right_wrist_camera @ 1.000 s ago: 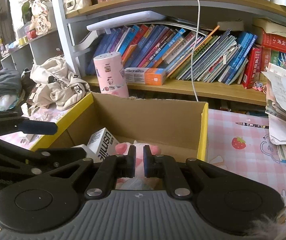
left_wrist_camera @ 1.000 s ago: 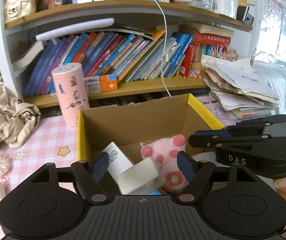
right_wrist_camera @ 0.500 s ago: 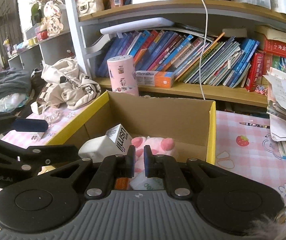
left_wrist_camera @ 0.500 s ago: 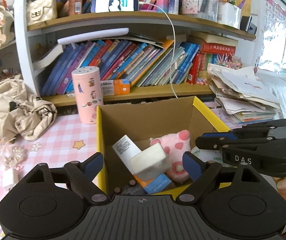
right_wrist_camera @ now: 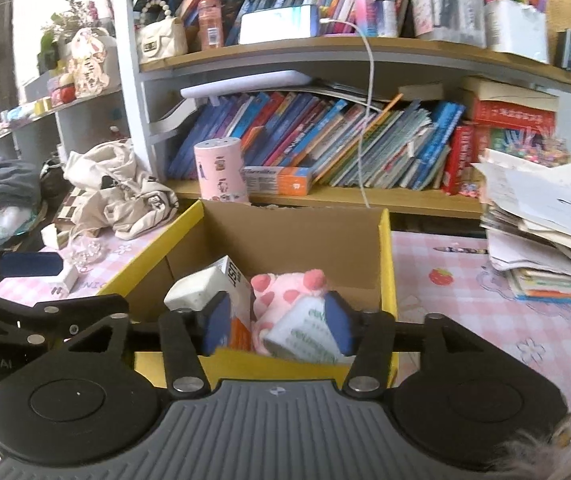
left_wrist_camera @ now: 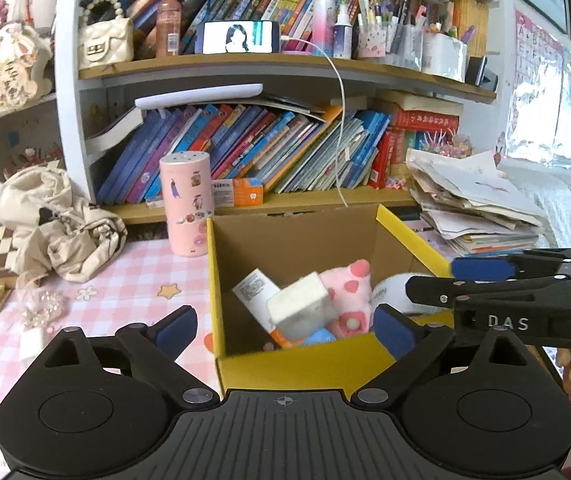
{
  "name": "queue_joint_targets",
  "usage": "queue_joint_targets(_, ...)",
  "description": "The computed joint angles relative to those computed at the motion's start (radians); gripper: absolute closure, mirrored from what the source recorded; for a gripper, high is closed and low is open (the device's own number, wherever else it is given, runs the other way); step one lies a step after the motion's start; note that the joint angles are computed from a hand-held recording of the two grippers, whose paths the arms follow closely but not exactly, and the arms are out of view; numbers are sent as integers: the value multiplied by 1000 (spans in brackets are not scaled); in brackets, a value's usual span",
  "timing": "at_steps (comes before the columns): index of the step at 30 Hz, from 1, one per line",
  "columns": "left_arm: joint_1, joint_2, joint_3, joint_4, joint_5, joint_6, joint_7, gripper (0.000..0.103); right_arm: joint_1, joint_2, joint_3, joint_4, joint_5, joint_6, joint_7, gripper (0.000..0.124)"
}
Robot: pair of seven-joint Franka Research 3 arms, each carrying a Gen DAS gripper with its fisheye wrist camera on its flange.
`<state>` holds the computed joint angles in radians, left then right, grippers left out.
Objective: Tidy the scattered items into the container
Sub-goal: 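Lower both items into the yellow box and open both tools, then withdraw both tools up and away from the yellow box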
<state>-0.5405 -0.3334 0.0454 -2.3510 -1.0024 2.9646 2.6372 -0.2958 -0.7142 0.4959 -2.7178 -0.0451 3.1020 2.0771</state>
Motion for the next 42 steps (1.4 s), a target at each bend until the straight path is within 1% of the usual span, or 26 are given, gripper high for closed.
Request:
queue_joint_targets(1, -3, -10, 7, -10, -13, -3, 7, 6, -13, -23, 23, -3, 1, -18, 17, 62)
queue_joint_targets(3, -1, -29, 18, -30, -26, -13, 13, 6, -38, -66, 67, -6, -7, -56, 58, 51)
queue_joint_targets(5, 8, -47, 25, -48, -20, -28, 18, 6, -62, -106, 113, -5, -24, -97, 110, 44)
queue_joint_targets(7, 22, -62, 30, -63, -1, -44, 18, 6, -67, -136, 146, 2, -43, -150, 163, 41)
queue_joint_targets(10, 34, -88, 48, -83, 17, -66, 18, 6, -54, -164, 178, 19, -68, -235, 231, 37)
queue_joint_targets(14, 43, -123, 76, -106, 32, -98, 32, 3, -18, -181, 201, 41, -96, -325, 309, 32)
queue_joint_targets(21, 58, -194, 130, -144, 35, -167, 102, 2, 38, -193, 234, 84, -149, -437, 442, 31)
queue_joint_targets(25, 83, -225, 146, -162, 45, -205, 119, 2, 65, -189, 255, 112, -187, -489, 509, 29)
queue_joint_targets(29, 125, -246, 152, -177, 74, -241, 94, 2, 94, -173, 272, 142, -226, -541, 565, 27)
queue_joint_targets(34, 167, -268, 170, -192, 111, -281, 87, 2, 126, -131, 292, 185, -272, -598, 634, 25)
queue_joint_targets(42, 231, -289, 197, -205, 182, -327, 75, 2, 163, -11, 319, 271, -368, -647, 708, 24)
